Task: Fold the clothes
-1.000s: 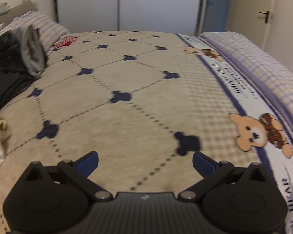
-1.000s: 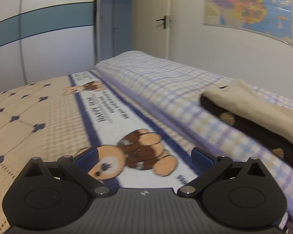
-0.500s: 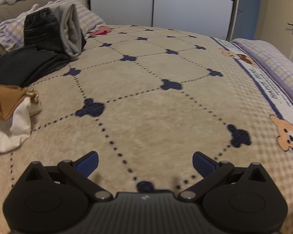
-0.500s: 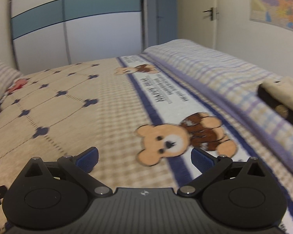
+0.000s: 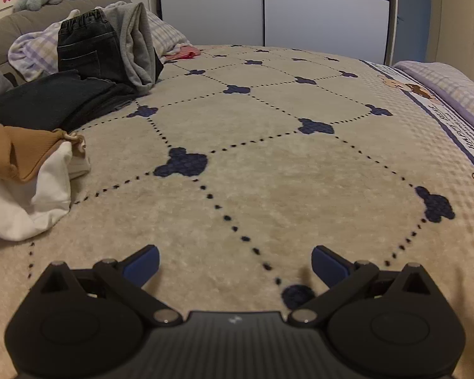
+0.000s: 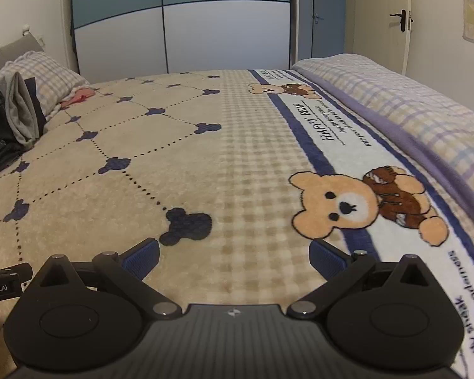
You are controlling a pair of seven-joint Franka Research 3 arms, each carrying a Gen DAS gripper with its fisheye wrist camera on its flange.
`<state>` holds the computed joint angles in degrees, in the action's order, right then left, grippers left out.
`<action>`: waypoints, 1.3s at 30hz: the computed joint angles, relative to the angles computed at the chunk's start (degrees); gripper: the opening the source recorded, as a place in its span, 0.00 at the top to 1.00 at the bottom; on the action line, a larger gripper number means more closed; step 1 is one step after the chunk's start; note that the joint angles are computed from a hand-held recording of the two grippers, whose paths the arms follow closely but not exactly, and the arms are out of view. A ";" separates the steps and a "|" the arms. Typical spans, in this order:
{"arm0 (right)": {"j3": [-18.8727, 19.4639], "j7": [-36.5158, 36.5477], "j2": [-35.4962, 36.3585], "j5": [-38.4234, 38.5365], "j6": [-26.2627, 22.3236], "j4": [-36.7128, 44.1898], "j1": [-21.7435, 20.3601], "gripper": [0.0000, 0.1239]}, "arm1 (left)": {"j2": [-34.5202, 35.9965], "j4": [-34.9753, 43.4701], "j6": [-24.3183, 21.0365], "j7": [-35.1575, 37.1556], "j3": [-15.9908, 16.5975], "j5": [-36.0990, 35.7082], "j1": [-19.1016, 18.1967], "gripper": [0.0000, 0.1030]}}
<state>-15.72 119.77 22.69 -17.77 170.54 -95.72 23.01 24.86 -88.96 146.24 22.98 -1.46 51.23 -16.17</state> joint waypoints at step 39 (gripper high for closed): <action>-9.40 -9.84 7.64 13.39 7.84 -2.16 8.92 0.17 | 3.04 -0.59 7.12 -9.22 3.32 10.23 -1.46 0.00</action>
<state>-25.12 109.93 30.33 -4.38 178.39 -97.88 31.93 27.91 -89.55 153.36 13.76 1.86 61.46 -17.64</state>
